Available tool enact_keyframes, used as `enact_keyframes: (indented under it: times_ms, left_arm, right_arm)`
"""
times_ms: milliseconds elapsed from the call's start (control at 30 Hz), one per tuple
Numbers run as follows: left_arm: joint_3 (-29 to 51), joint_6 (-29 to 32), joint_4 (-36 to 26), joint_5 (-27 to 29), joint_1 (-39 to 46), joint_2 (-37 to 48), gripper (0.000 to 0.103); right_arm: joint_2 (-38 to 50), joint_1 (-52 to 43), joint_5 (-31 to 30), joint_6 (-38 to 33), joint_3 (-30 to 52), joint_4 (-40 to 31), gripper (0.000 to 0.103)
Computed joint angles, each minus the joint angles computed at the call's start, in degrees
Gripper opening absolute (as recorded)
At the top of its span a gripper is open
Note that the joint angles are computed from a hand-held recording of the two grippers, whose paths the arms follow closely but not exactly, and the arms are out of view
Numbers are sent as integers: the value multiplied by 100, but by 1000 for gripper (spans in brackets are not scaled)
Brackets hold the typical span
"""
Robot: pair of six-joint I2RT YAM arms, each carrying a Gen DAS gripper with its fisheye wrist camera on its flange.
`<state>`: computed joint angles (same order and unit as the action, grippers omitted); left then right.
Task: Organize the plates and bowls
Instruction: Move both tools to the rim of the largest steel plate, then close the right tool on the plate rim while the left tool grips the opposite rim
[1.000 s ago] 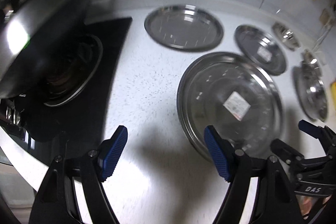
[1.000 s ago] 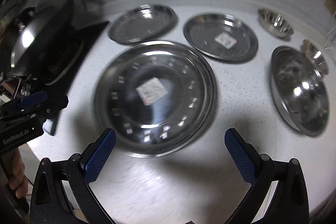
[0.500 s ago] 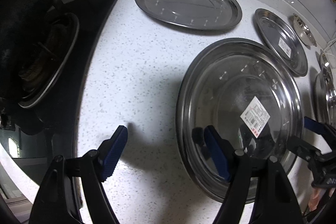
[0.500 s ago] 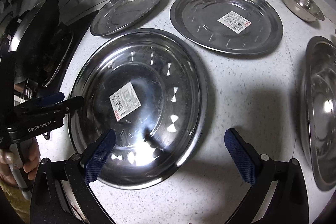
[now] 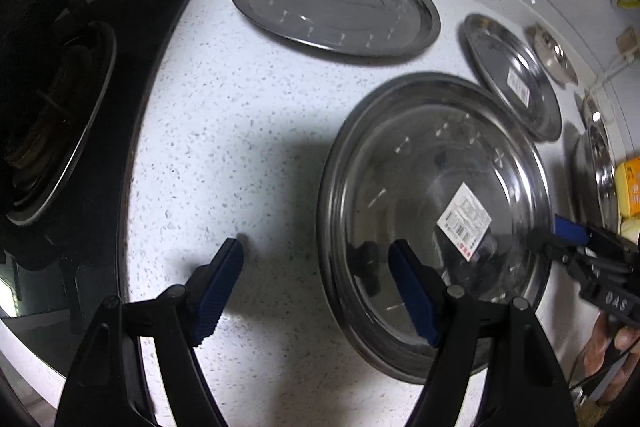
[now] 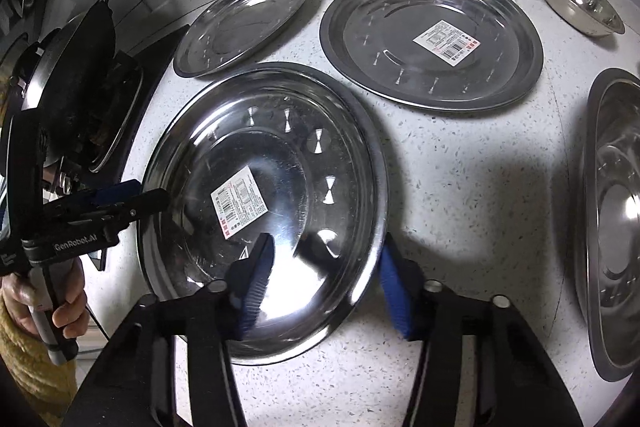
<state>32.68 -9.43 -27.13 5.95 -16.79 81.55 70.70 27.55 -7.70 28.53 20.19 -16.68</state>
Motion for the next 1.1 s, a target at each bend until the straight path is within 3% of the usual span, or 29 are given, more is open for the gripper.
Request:
enact_keyframes:
  times_ms: [200,367,433,500,667,833,967,1100]
  left_arm:
    - [401,338,-448,3,22,298,74]
    - [592,495,-609,340,365,378,70]
    - [536,496,-500,64,269,304,49]
    - [543,711,-489,375,397,350,10]
    - [445,728,-548,702,666,242,9]
    - [225,1228,-1337,1137,1319,-840,9]
    - [190,1904,-2295,1379,2156,-1746,9]
    - [186,3187,-3312,1576,3563,-2311,9]
  right_arm:
    - [-197,-287,-110,-85,-82,-160,27]
    - [-317,-204,-14,-9,-129,-232,26]
    - [-335,-206,28,-48,-125,-279,22]
    - [-376,-196,125,-38,-131,-355,14]
    - [-278,115,434,94,-57,-350,11]
    - [-873,502,692,345,113,-922,11]
    - [-1446,1136,884,695,433,-1584,11]
    - [-1641,2075,1086,1252,702,-1861,11]
